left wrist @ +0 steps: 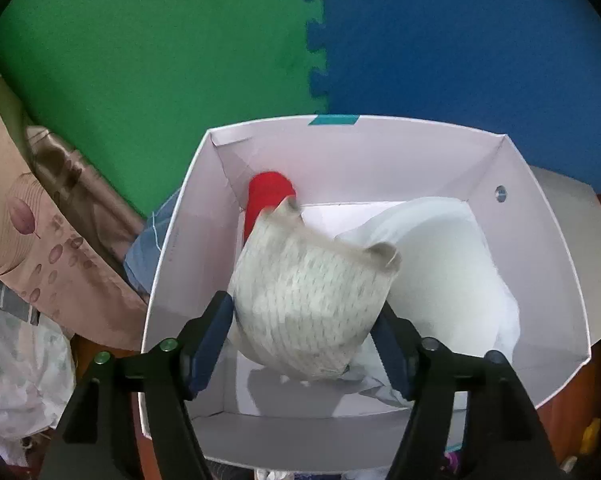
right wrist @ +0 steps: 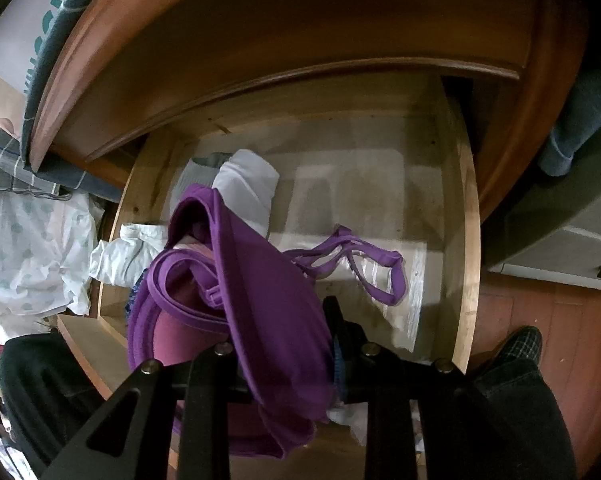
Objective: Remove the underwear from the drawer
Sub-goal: 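Open the left gripper to release the underwear and withdraw it, then carry the purple bra with the right gripper into the white box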
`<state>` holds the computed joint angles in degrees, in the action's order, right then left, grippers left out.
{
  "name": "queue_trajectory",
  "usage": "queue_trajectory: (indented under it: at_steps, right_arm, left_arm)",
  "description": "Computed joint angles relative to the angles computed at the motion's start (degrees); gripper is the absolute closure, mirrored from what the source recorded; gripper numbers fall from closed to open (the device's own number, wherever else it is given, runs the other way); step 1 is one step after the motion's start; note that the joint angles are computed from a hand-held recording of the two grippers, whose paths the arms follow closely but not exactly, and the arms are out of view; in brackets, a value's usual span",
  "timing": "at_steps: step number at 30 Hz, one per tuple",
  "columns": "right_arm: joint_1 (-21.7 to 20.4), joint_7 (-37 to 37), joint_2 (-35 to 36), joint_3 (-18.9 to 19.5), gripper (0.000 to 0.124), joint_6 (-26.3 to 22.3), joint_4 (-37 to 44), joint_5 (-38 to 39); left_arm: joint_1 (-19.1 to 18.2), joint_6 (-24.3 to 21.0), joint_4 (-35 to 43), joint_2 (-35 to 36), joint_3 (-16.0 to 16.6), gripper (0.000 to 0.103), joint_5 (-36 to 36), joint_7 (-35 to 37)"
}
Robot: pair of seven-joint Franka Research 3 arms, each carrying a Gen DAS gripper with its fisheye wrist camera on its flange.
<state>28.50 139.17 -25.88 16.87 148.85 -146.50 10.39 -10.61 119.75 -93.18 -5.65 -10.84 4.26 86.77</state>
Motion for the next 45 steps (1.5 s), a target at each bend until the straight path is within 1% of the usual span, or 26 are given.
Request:
queue_trajectory:
  at_steps: [3,6,9,10,14,16,18,21,23,24,28,30,31,33,35,39,42,45]
  right_arm:
    - [0.0,-0.1,0.2,0.0,0.098,-0.1,0.2,-0.1]
    - [-0.4,0.4,0.3,0.4,0.098,-0.2,0.5,-1.1]
    - [-0.2,0.4,0.1,0.4,0.098,0.0,0.2,-1.3]
    - [-0.3,0.6,-0.1,0.6,0.098,0.0,0.0,-1.6]
    - [-0.6,1.7,-0.8,1.1,0.098,0.6,-0.6,-2.2]
    - [-0.7,2.0,-1.0,1.1,0.098,0.9,-0.8,-2.4]
    - [-1.5,2.9,-1.2,2.0,0.098,0.0,-0.4,-4.1]
    - [-2.7,4.3,-1.7,3.4,0.098,-1.2,0.7,-7.2]
    - [-3.0,4.5,-1.5,3.8,0.098,-2.4,2.1,-8.9]
    - [-3.1,4.8,-1.5,4.0,0.098,-3.1,2.7,-9.5]
    - [-2.5,6.6,-2.0,4.0,0.098,-5.6,4.4,-9.8]
    - [-2.1,7.1,-2.2,4.0,0.098,-7.4,5.4,-9.8]
    - [-2.2,7.5,-2.4,4.2,0.098,-8.5,5.9,-10.2]
    - [-2.0,8.3,-2.9,4.6,0.098,-10.5,7.0,-10.7]
    - [-1.8,8.7,-3.7,4.7,0.098,-12.3,8.2,-11.1]
    - [-1.9,9.2,-5.8,5.4,0.098,-16.5,10.8,-12.6]
    - [-1.8,9.1,-7.8,5.6,0.098,-19.9,13.2,-12.8]
    - [-2.5,8.4,-8.5,6.5,0.098,-23.5,17.3,-13.9]
  left_arm:
    - [0.1,2.1,-2.4,-2.4,0.8,0.031,-3.8,1.1]
    - [0.0,4.3,-5.7,-5.6,1.9,0.03,-7.8,2.4]
    - [-0.1,8.4,-12.3,-11.4,2.9,0.028,-9.7,3.0]
    - [-0.2,11.2,-16.4,-14.8,3.4,0.025,-10.2,2.7]
    - [-0.4,18.5,-29.4,-25.3,4.5,0.022,-8.6,-0.1]
    - [1.0,20.8,-35.4,-30.2,4.3,0.02,-5.6,-2.8]
    - [3.0,23.2,-41.3,-34.7,3.6,0.019,-2.3,-6.8]
    - [4.3,25.5,-47.0,-37.8,4.3,0.019,0.9,-10.7]
    - [5.1,26.4,-49.3,-38.2,4.7,0.018,2.4,-12.8]
    - [6.1,27.3,-50.6,-38.2,4.6,0.018,3.7,-14.1]
    - [10.1,30.3,-55.0,-38.6,2.8,0.018,9.0,-20.0]
    - [9.8,31.5,-56.4,-38.0,3.6,0.017,10.7,-19.9]
    - [10.4,32.5,-57.0,-37.7,3.4,0.017,12.0,-20.2]
    - [11.1,31.4,-56.5,-36.9,2.8,0.017,13.6,-21.0]
    - [9.6,32.8,-57.2,-36.6,4.8,0.017,12.6,-21.0]
    - [7.3,30.9,-56.6,-35.7,6.7,0.016,11.3,-18.1]
    - [6.1,29.6,-56.4,-35.7,7.5,0.015,10.1,-16.1]
    - [6.9,29.0,-56.5,-36.0,7.0,0.014,9.6,-16.6]
